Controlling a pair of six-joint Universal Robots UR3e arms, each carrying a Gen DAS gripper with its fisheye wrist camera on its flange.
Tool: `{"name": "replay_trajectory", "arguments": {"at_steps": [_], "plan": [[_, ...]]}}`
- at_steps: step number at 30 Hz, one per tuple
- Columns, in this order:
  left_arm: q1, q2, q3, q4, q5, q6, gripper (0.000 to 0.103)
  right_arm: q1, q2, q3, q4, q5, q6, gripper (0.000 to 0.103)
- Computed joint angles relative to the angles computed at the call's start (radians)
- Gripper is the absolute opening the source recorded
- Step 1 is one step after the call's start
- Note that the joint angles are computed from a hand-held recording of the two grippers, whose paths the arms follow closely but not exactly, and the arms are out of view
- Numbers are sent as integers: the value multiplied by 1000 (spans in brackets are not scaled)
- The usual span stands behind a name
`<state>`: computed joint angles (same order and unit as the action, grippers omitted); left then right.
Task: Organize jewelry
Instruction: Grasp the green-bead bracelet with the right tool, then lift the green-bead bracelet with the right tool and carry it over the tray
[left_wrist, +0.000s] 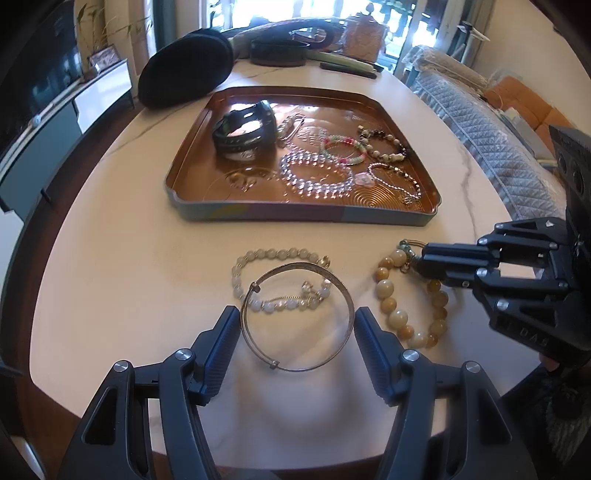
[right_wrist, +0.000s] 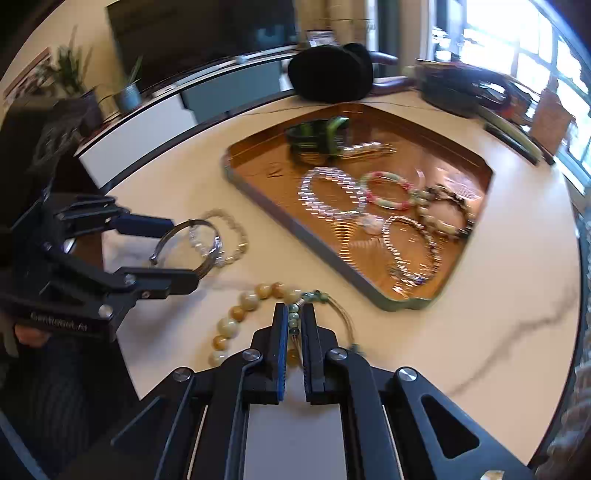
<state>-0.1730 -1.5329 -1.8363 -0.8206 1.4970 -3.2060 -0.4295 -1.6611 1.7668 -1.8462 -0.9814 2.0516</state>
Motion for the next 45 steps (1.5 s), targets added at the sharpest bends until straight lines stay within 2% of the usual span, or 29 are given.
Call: {"name": "replay_trajectory", "arguments": {"at_steps": [3,10,12,13,14,16,19,25,30,32,35,36,38,41,45], "plan": [[-44,-26,24,43,58,-4,63,-30,-25,-10,40,26,-20,3],[-79,-31,48,60,58,-5,64,-140,-128,-28,187,135,-112,1],[-86,-27,46,61,68,-9,63,-122,-115,-37,204,100,-164,2],[-86,-25,46,58,70,-14,64,-114,-123,-1,148,83,-158,2],[-89,-25,48,53,73,-23,64,-96,-107,15,113,47,-137,9],[-77,-14,39,50,71,-35,64,-79,-59,-8,142,10,-148,10],[-56,-15,43,47,62,-57,64,-79,-52,17,87,-33,-132,10],[-34,-5,66,40,-38,-72,64,-102,-71,25,117,-38,-180,13],[-63,-20,80,26,-3,-47,64,-76,-64,30,100,-53,-187,19],[-43,-1,67,6,-15,-45,64,-55,-51,34,66,-62,-179,25],[-9,61,22,-8,-35,-35,64,-23,-23,17,35,-71,-144,27],[-2,85,5,-9,-33,-29,64,-11,-10,4,37,-71,-124,27],[7,123,-23,-11,-23,-13,64,12,13,-18,51,-68,-107,3],[38,178,-66,-23,-18,12,64,36,5,3,5,-51,-64,3],[83,186,-84,-31,-39,3,64,-14,10,-65,129,52,-35,3]]}}
